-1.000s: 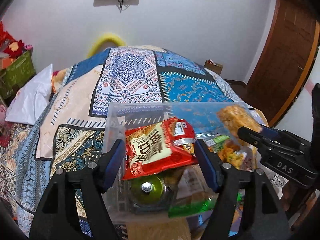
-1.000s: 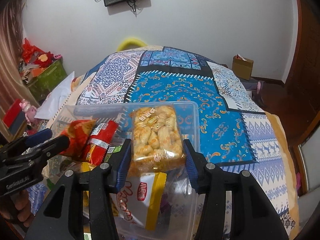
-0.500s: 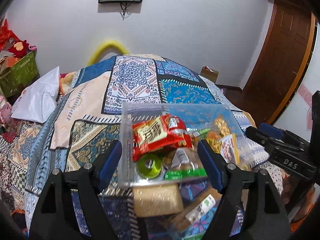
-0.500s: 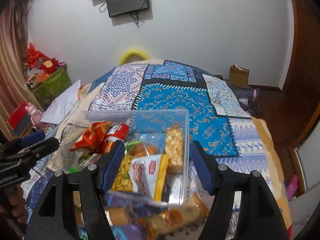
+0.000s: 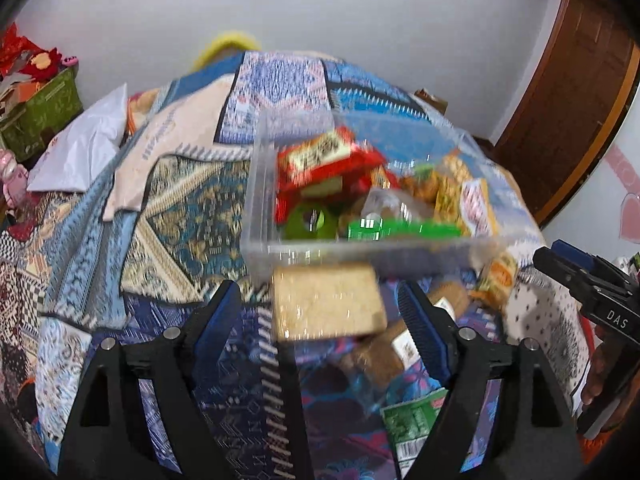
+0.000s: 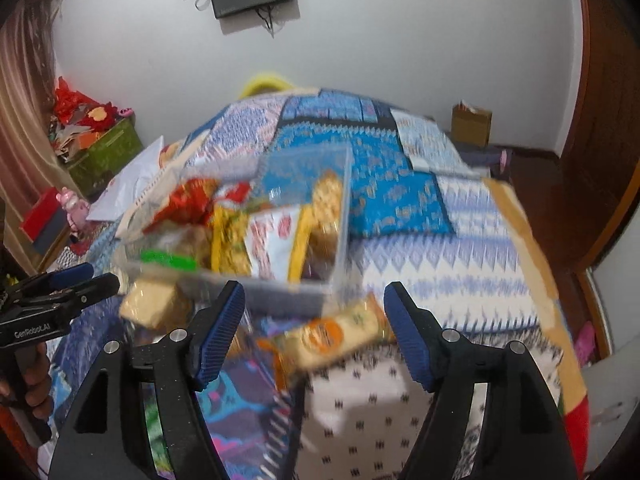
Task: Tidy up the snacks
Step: 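Grasp the wrapped bread slice with the left tool while the right tool grasps the orange-labelled cake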
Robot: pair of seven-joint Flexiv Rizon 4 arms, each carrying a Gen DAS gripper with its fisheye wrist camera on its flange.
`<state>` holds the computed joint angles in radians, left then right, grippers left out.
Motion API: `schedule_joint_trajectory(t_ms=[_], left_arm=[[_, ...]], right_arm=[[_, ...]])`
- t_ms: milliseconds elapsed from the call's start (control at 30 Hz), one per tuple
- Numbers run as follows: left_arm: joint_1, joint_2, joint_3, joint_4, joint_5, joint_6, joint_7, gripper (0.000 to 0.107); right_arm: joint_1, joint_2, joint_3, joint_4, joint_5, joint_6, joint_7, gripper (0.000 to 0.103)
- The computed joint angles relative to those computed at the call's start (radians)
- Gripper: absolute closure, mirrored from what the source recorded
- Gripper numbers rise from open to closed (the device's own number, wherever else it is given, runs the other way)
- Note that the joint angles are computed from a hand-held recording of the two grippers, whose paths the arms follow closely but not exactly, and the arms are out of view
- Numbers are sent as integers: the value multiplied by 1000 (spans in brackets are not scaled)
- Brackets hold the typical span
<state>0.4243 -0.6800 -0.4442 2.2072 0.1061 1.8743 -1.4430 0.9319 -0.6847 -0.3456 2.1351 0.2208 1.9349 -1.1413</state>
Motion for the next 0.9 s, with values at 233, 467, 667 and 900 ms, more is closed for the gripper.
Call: schedule_joint_trajectory(t_ms=[233,467,667,900], left_arm=[[-35,-44,20,-21,-32,-49,17,26],[-94,-80,54,-63,-76,-51,34,24],[-86,-122,34,-96,-113,-70,18,24],[-72,-150,27,-94,-81,-14,8,26]], right_arm=[[-108,-28,115,3,-54,-15,15,34],[-146,-59,141,-26,-125,-53,26,29],[-223,-66,204,-53,-154,-50,59,23],[-271,-82,236,-84,-160,-54,141,23]])
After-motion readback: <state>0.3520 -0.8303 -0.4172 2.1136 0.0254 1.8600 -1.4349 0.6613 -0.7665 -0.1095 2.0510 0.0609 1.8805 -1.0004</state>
